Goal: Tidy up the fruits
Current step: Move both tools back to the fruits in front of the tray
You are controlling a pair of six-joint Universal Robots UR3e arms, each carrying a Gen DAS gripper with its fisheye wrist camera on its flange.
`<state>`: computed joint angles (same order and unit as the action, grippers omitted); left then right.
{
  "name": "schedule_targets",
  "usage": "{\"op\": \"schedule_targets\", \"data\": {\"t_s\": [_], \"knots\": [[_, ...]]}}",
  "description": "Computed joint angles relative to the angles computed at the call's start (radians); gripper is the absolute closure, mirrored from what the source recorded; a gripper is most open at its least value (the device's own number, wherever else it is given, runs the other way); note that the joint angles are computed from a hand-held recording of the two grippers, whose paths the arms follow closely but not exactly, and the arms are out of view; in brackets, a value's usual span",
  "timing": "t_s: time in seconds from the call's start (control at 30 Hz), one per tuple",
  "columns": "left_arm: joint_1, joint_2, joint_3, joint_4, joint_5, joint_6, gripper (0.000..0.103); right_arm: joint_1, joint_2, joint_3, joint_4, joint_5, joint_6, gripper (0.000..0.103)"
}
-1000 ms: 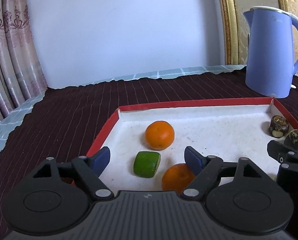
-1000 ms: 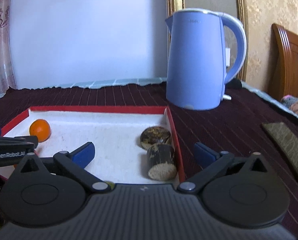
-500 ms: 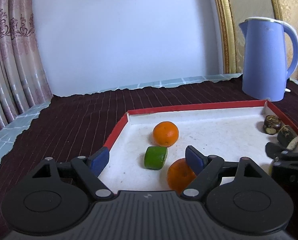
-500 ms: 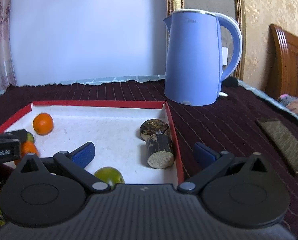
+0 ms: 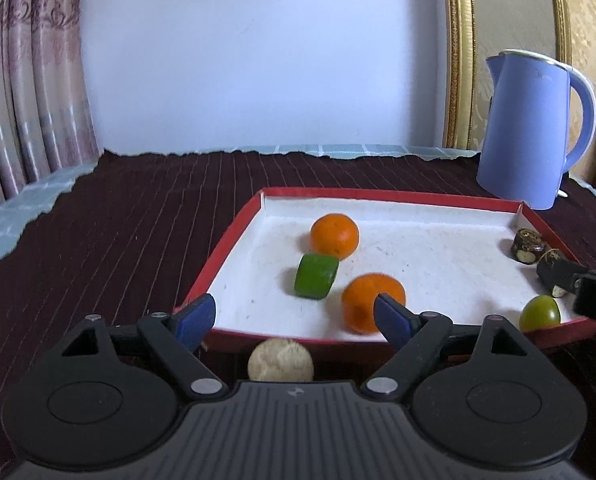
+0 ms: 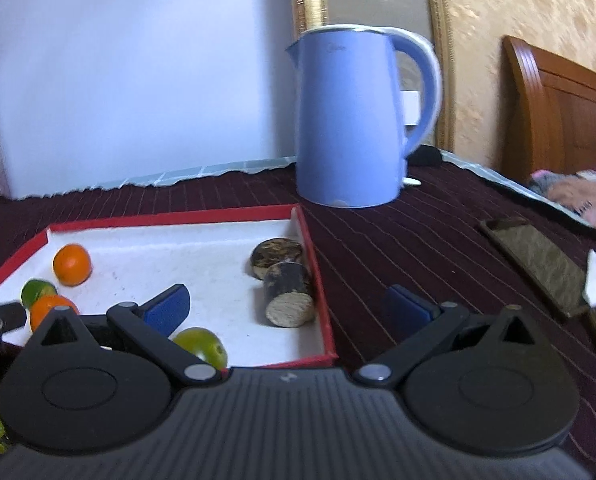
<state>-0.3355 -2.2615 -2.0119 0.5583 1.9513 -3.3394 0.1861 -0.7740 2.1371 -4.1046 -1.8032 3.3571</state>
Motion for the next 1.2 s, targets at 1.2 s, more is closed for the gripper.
{"op": "schedule_targets", "data": {"t_s": [1.2], "knots": [[0.103, 0.019, -0.502, 0.556, -0.285, 0.163, 0.016, 0.057, -0.059, 0.183, -0.072, 0.122, -0.033, 0.000]]}}
